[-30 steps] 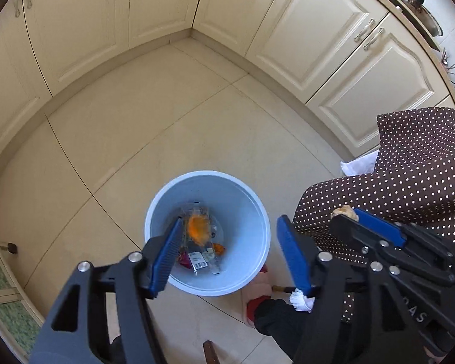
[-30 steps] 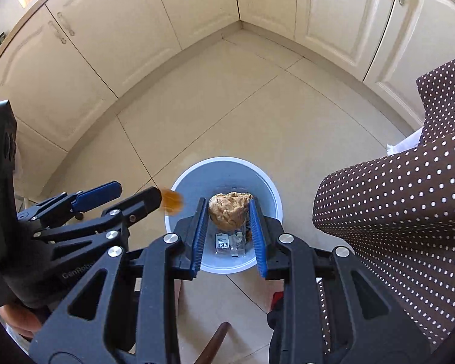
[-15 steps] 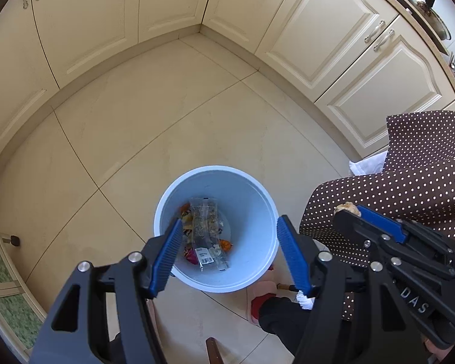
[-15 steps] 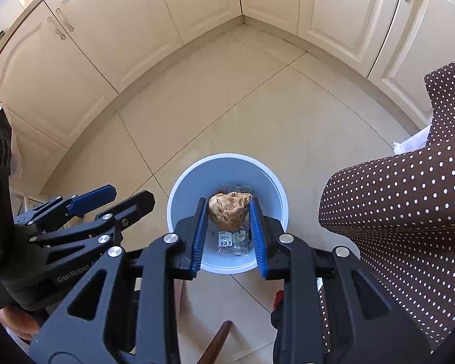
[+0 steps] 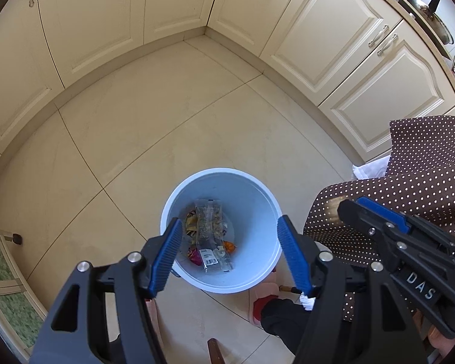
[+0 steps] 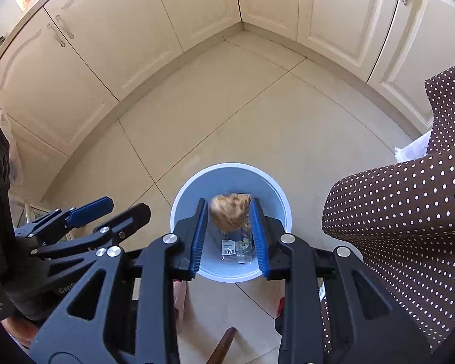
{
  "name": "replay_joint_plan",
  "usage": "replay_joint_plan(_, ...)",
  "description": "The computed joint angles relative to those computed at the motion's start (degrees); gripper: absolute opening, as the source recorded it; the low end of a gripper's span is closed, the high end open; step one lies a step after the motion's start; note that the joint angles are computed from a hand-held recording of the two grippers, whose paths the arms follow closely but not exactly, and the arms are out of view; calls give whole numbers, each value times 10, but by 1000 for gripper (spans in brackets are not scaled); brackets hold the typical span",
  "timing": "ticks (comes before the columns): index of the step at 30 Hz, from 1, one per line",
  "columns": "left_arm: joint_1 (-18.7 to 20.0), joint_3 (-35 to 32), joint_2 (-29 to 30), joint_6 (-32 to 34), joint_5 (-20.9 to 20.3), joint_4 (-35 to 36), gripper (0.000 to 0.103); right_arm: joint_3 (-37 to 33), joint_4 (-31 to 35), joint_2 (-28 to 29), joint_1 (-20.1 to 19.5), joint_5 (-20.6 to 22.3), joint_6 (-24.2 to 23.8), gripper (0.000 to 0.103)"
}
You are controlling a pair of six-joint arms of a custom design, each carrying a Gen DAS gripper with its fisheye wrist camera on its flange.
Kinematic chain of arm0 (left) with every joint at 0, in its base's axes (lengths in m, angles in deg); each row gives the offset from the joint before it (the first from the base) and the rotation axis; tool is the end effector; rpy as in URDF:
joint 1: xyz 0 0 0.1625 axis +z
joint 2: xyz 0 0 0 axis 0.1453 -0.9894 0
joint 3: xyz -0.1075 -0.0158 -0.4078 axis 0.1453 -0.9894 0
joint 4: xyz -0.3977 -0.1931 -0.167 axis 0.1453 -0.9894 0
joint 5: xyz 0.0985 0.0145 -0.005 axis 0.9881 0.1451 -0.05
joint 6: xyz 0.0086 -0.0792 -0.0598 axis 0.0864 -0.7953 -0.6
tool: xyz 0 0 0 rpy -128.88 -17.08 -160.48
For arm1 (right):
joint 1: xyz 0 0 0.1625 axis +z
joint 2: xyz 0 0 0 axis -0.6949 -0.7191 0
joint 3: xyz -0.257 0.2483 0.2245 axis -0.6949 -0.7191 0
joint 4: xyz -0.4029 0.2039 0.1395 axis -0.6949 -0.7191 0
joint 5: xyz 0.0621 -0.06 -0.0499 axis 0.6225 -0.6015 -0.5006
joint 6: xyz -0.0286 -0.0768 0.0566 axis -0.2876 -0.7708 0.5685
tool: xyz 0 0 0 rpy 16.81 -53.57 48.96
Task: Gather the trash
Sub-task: 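Open the right gripper to drop the brown lump into the bin, then move both grippers back over the table toward the red can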
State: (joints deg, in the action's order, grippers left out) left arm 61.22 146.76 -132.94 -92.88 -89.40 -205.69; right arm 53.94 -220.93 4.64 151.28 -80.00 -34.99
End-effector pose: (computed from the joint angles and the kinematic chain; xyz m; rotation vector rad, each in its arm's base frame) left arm -0.0662 -0.7335 0.2060 -0.1210 2.5488 -0.6135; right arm 0.3258 -0.7722 0.0000 0.5259 -2.5440 0.3298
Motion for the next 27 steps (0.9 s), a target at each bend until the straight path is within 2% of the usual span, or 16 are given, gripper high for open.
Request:
replay_joint_plan(2, -1, 2, -2, 2, 0, -2, 64, 3, -14, -1, 2, -4, -3, 46)
replay_joint_plan(3, 0, 3, -4, 5, -1, -3, 64, 6, -28, -2, 4, -10, -10, 49)
replay_joint_plan(7, -3, 11, -14, 1, -7, -5, 64, 19, -46, -13, 10, -15, -24, 49)
replay_joint_plan(12, -27, 33, -37, 1, -7, -32, 64, 50, -70, -45, 18, -19, -33, 49)
replay_joint_plan(20, -110, 62, -75, 19, 26, -64, 66, 144, -154, -146, 40, -15, -56, 49)
replay_joint_plan(27, -197, 51, -70, 69, 40, -84, 70, 239, -267, -267, 62, -16, -115, 49)
